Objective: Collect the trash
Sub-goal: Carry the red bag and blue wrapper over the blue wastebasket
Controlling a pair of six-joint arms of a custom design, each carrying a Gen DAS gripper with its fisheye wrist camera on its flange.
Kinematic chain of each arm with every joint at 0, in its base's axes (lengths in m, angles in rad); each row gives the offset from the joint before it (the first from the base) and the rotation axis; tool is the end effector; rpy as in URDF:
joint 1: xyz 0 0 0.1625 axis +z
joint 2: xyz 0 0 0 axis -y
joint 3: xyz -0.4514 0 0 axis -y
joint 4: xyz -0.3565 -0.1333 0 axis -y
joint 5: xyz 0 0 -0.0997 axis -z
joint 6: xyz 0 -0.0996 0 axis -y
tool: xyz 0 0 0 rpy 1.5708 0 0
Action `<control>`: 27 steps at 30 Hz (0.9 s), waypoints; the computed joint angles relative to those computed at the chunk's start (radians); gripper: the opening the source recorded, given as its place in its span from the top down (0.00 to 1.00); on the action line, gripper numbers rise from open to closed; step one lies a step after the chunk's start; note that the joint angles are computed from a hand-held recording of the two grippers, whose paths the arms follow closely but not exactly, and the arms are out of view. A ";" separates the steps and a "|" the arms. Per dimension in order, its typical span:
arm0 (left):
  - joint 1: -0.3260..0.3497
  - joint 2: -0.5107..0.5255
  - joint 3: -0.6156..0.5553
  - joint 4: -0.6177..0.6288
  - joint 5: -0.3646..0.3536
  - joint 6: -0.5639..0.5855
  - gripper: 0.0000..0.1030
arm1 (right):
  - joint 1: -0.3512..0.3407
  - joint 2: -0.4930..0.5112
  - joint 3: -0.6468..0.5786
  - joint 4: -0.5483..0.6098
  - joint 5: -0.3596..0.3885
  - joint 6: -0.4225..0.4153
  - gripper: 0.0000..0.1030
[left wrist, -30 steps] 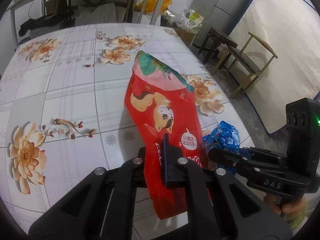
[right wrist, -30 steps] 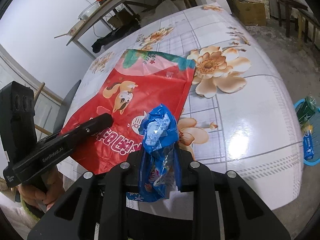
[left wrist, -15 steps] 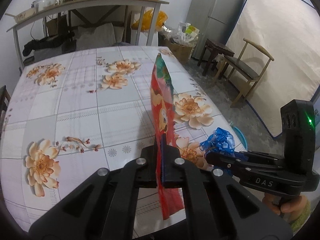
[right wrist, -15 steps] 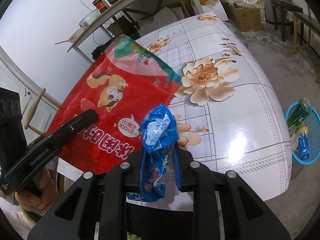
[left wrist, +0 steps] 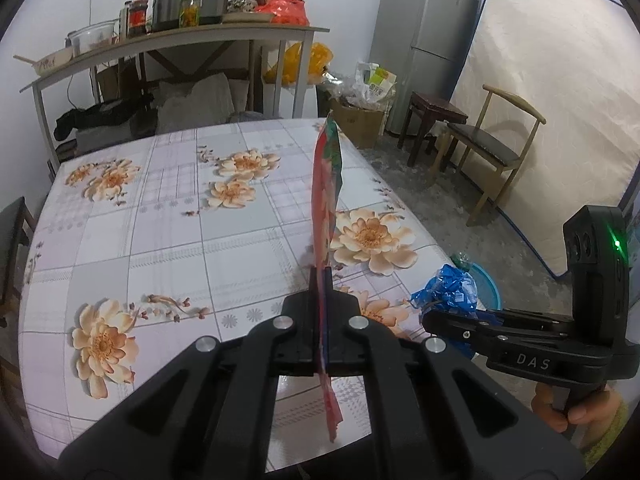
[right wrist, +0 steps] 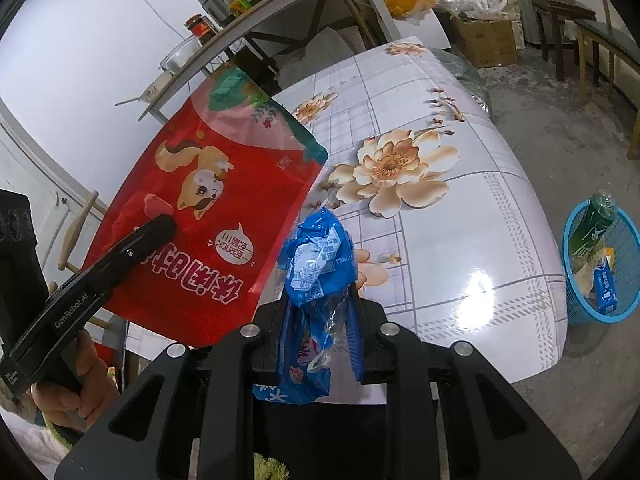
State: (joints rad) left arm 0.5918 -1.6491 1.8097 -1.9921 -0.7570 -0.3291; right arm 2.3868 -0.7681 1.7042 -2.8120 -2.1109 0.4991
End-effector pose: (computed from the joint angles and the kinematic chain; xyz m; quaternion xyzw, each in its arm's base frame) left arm -0.2426 -0.4109 0.5151 0.2420 0.8793 -0.3335 0.2388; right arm 0.5347 -0.3902 0.1375 0.1103 -0.9470 0.2771 0.1192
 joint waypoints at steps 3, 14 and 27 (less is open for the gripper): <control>-0.014 0.005 -0.001 -0.005 0.005 0.003 1.00 | 0.002 -0.015 0.018 -0.020 -0.003 0.007 0.78; -0.034 0.127 -0.061 -0.135 -0.127 0.133 1.00 | 0.029 -0.196 0.194 -0.134 -0.244 0.106 0.78; 0.051 0.556 -0.319 -0.067 -0.477 0.081 1.00 | -0.101 -0.542 0.605 -0.191 -0.412 0.497 0.78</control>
State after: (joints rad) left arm 0.6426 -1.0933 1.4904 -2.0590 -1.2344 -0.2478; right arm 2.2859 -1.3099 2.3091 -3.0031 -2.5225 0.9965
